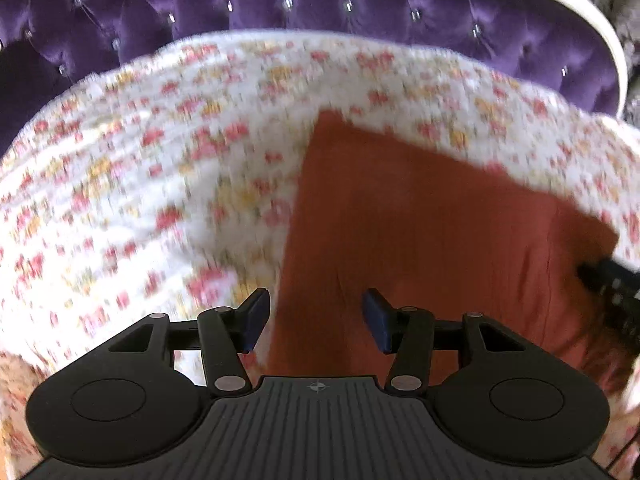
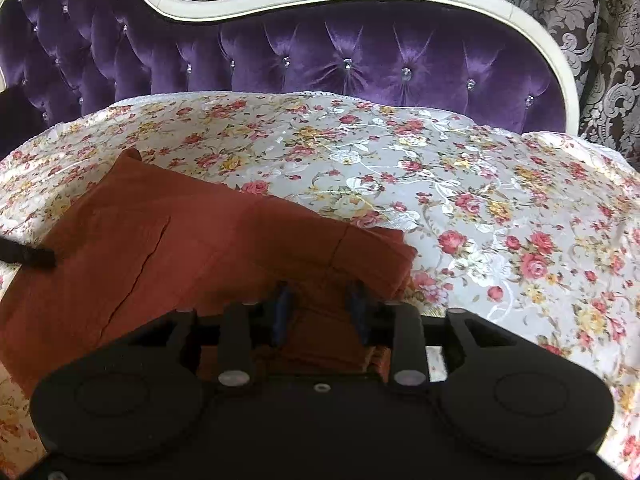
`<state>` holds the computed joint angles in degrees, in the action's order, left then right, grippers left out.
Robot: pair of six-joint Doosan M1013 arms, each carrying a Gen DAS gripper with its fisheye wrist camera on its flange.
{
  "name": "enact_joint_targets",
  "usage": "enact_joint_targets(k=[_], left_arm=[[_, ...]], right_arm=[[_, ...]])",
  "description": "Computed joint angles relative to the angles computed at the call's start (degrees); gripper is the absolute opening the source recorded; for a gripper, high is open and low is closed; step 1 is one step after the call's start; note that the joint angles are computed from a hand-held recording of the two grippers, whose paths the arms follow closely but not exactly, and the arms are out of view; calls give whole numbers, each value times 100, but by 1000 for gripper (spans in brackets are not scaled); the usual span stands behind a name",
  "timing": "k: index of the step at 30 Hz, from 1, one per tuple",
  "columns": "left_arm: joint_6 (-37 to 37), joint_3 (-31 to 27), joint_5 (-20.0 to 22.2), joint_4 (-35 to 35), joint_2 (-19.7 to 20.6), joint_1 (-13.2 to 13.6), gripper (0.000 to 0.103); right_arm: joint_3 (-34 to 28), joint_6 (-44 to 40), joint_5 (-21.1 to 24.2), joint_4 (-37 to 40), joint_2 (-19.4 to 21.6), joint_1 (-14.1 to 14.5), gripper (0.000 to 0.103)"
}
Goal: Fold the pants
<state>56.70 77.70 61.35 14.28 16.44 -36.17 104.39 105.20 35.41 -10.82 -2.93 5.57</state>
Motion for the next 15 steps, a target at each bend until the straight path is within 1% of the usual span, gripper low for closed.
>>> enact_joint_targets(k=[1,2,4,5,7,9,11,13,15], left_arm=[[-47,136,-129,54,-63,-24,56],[-153,247,-240,180,-121,-57,62],[-294,386,-333,365,-203,-105,67],[-313,442,-396,394,-234,-113,68],[-291,523,-515,414,-277,-111,69],[-223,562,-583,447,-295,-111,71],[-131,547,-587,437,-280,-102,75],[-47,525,-581,389,-257,-77,80],[52,507,-613,228,-239,-20,82]], right_arm=[[50,71,-11,-54,-55,11,51],[95,79,-17,-44,-103,8,57],[198,86,50,60,-221,-19,63],[268,67,8,237,-293,-65,63],[378,-308,-20,1072,-414,-277,65],[420,-554,104,1863,-456,-511,69],[482,-876,97,2559,-486,-716,69],[499,-1133,86,2824,-482,-792,69],[486,-1350,67,2944,-447,-810,71]])
